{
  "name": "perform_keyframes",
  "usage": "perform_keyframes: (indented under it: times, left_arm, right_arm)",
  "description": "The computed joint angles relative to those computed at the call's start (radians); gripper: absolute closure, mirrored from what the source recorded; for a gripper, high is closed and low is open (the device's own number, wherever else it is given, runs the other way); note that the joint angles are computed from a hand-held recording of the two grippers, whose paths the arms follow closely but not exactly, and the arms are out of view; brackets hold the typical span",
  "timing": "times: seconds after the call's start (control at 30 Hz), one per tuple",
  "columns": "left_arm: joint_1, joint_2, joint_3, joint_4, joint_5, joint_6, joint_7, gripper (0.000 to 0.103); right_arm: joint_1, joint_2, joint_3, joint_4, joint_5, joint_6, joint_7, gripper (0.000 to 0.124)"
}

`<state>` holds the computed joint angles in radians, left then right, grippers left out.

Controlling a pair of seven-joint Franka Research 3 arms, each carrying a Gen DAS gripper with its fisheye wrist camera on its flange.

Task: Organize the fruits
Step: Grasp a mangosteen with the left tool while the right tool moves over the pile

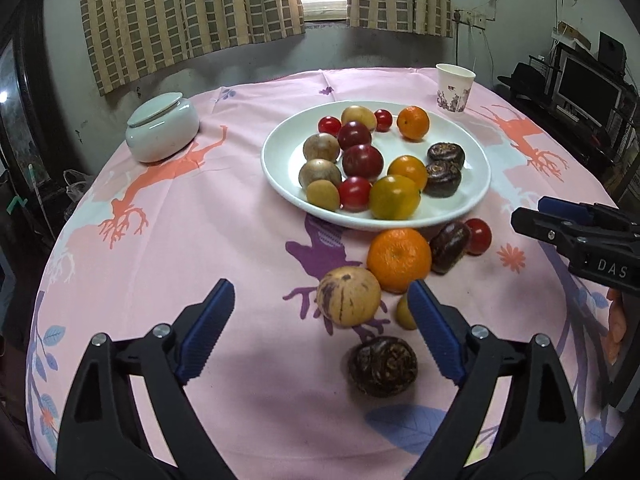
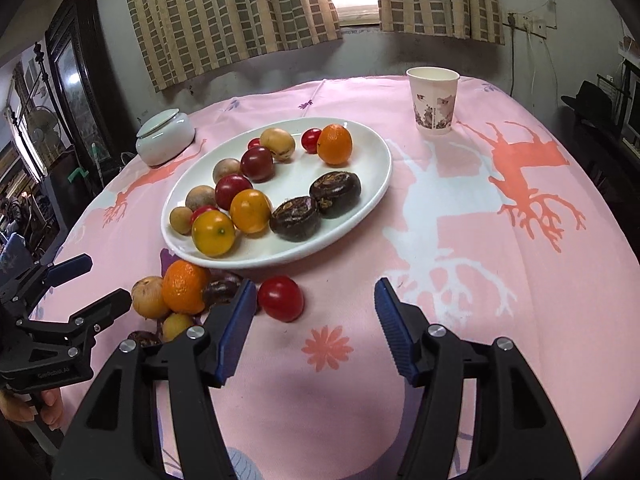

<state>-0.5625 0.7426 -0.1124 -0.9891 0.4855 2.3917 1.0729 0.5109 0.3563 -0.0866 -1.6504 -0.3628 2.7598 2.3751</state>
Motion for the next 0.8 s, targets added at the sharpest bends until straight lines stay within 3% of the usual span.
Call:
perform_keyframes:
  times: [0.27,0.53,0.63,0.8]
  left_arm:
    - [0.000,-0.040,-0.023,-0.112,0.005,0.044,0.022,0.013]
    - [0.036,-0.048,-0.061,-0.145,-0.063,0.051,0.070,0.013]
    - [0.022,-0.048,-0.043,-0.153,-0.045,0.063,0.061,0.013]
    - [0.032,0.004,-0.064,-0.077,-0.097,-0.024,0.089,0.011]
  right_arm:
    - [0.001,-0.017,0.010,-0.056,-0.005,0.058,-0.020,0.062]
    - [0.016,-0.015,0.001,-0.050,-0.021,0.039,-0.060,0.062]
    - [0.012,-0.019,0.005,-0.056,-0.018,0.051,-0.068,0.062]
    - [0.017,-0.016,-0.005,-0.055,-0.019,0.045,-0.055,0.062]
